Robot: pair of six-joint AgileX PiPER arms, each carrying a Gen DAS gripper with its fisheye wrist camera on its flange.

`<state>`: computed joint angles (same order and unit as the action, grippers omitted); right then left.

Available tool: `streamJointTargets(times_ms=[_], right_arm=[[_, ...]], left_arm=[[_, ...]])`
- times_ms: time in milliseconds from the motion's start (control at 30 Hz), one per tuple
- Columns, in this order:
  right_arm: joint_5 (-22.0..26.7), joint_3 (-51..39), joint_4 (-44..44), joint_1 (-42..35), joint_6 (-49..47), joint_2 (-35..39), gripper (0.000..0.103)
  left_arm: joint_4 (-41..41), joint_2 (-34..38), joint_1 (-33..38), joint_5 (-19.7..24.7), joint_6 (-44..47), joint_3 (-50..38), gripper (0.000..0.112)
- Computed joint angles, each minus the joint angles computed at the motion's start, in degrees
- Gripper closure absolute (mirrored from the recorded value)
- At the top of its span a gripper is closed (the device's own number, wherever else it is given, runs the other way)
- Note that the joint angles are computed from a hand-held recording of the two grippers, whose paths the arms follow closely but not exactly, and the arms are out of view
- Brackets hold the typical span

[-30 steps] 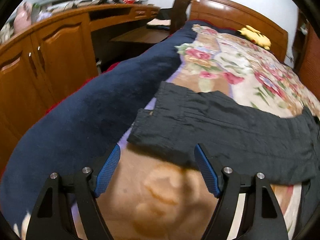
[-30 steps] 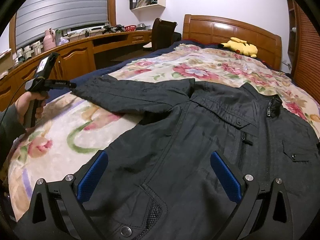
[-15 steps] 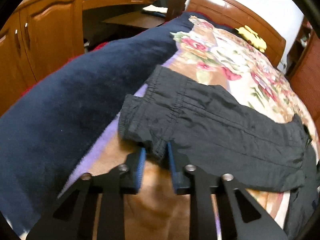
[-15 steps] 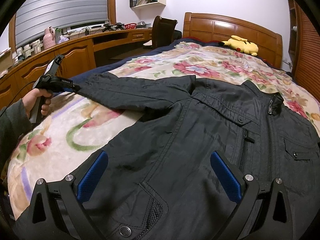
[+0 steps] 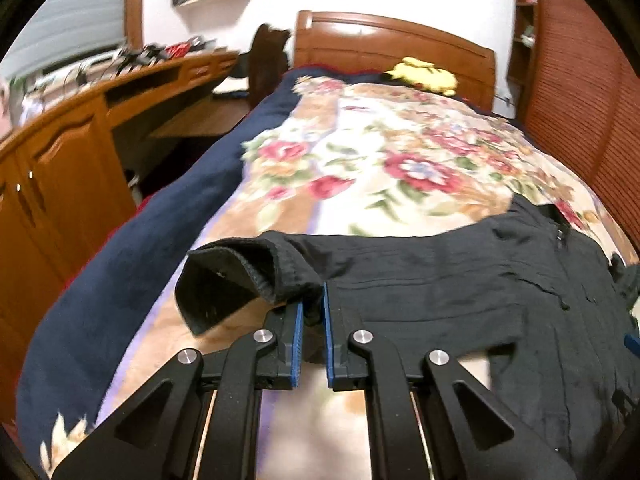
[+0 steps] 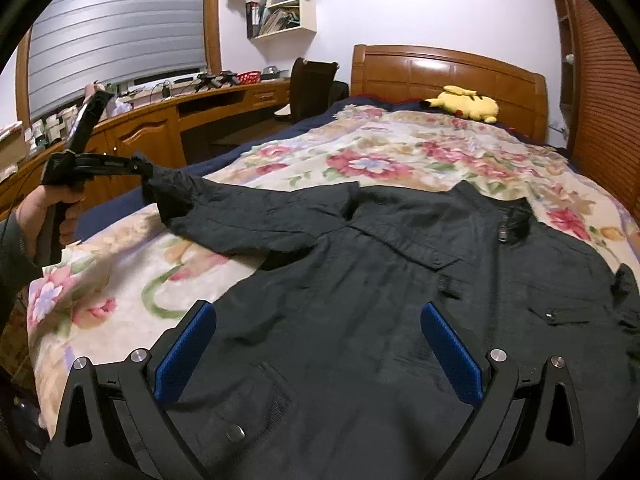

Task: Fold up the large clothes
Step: 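Close the left gripper on the black sleeve cuff, then fold the sleeve across the jacket body toward the zipper, open left gripper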

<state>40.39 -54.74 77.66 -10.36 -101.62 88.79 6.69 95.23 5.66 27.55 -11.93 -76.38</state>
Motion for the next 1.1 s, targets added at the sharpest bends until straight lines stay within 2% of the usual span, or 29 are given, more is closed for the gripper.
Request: streamJointTargets(times_ms=[333, 500, 633, 800, 900, 1100], right_arm=[[3.6, -0.4, -0.7, -7.8, -1.2, 0.2, 0.001], [4.3, 0.4, -0.2, -9.8, -0.7, -0.8, 0.001], [7.2, 0.4, -1.3, -12.7, 0.5, -1.4, 0.001], [5.6, 1.4, -0.4, -13.2, 0.3, -2.2, 0.001], [5.9, 2.0, -0.5, -14.3, 0.6, -3.0, 0.001], [5.0, 4.0, -1.1, -15.1, 1.2, -4.6, 0.001]], left_arm=[[10.2, -1.4, -15.5, 3.9, -10.0, -4.1, 0.103], [13.6, 0.1, -24.0, 5.7, -13.1, -7.6, 0.103], [15.2, 2.0, -29.4, 7.0, -14.7, -10.8, 0.103], [16.7, 3.9, -34.5, 8.0, -16.5, -13.7, 0.103], [17.3, 3.6, -36.5, 6.8, -18.2, -12.7, 0.103], [27.1, 3.8, -41.1, 6.9, -27.9, -9.0, 0.103]])
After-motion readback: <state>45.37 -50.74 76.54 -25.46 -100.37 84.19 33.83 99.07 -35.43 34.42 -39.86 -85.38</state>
